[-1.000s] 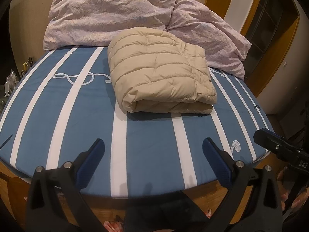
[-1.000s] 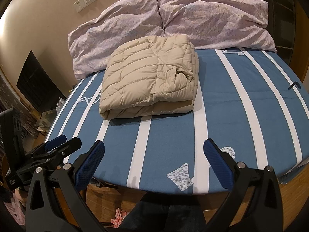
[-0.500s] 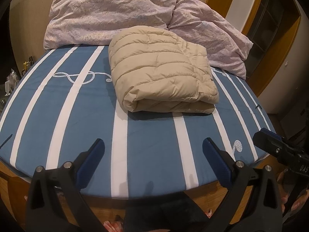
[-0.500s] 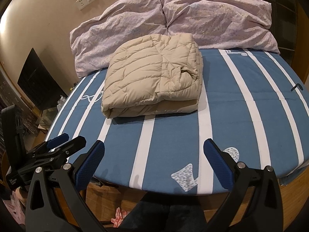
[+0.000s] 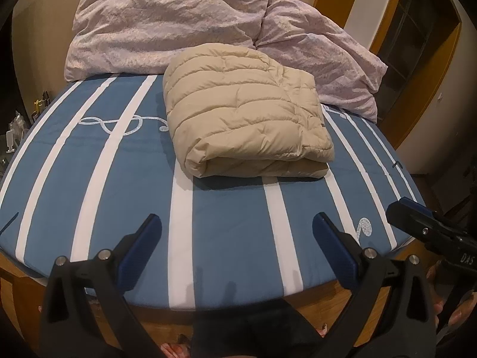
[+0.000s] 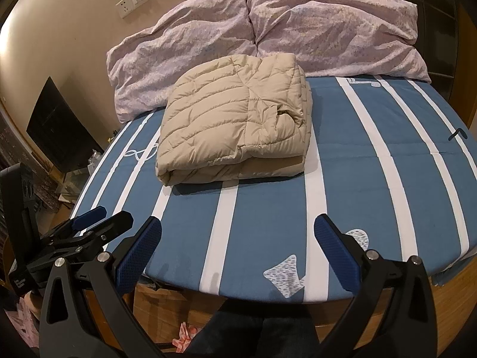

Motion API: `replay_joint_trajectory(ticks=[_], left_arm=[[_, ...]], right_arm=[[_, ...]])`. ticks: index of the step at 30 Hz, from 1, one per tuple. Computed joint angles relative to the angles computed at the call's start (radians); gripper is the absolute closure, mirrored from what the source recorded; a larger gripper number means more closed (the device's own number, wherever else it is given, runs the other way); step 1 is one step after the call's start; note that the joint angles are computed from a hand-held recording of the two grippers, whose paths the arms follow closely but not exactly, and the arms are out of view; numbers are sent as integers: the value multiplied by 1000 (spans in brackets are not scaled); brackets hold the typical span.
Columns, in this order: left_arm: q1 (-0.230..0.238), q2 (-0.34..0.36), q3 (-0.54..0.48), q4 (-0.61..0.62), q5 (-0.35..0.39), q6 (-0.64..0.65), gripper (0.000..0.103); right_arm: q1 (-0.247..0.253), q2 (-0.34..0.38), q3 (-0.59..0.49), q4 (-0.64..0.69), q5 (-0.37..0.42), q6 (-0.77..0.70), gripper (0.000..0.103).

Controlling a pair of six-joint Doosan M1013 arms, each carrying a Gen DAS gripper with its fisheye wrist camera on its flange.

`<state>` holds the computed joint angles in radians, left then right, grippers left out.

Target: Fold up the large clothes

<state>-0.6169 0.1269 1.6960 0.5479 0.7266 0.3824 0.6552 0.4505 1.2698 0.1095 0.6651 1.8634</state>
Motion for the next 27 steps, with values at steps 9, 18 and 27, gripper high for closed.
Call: replay_joint_trajectory(ticks=[9, 18, 27], left_arm=[[0, 10, -12, -8, 11, 16, 2], [3, 15, -15, -19, 8, 26, 2], [5, 18, -19, -23, 15, 26, 2]], right_arm=[[0, 3, -1, 6, 2, -2, 1], [-1, 6, -2, 14, 3, -6, 1], [-5, 8, 2, 23, 1, -12, 1]])
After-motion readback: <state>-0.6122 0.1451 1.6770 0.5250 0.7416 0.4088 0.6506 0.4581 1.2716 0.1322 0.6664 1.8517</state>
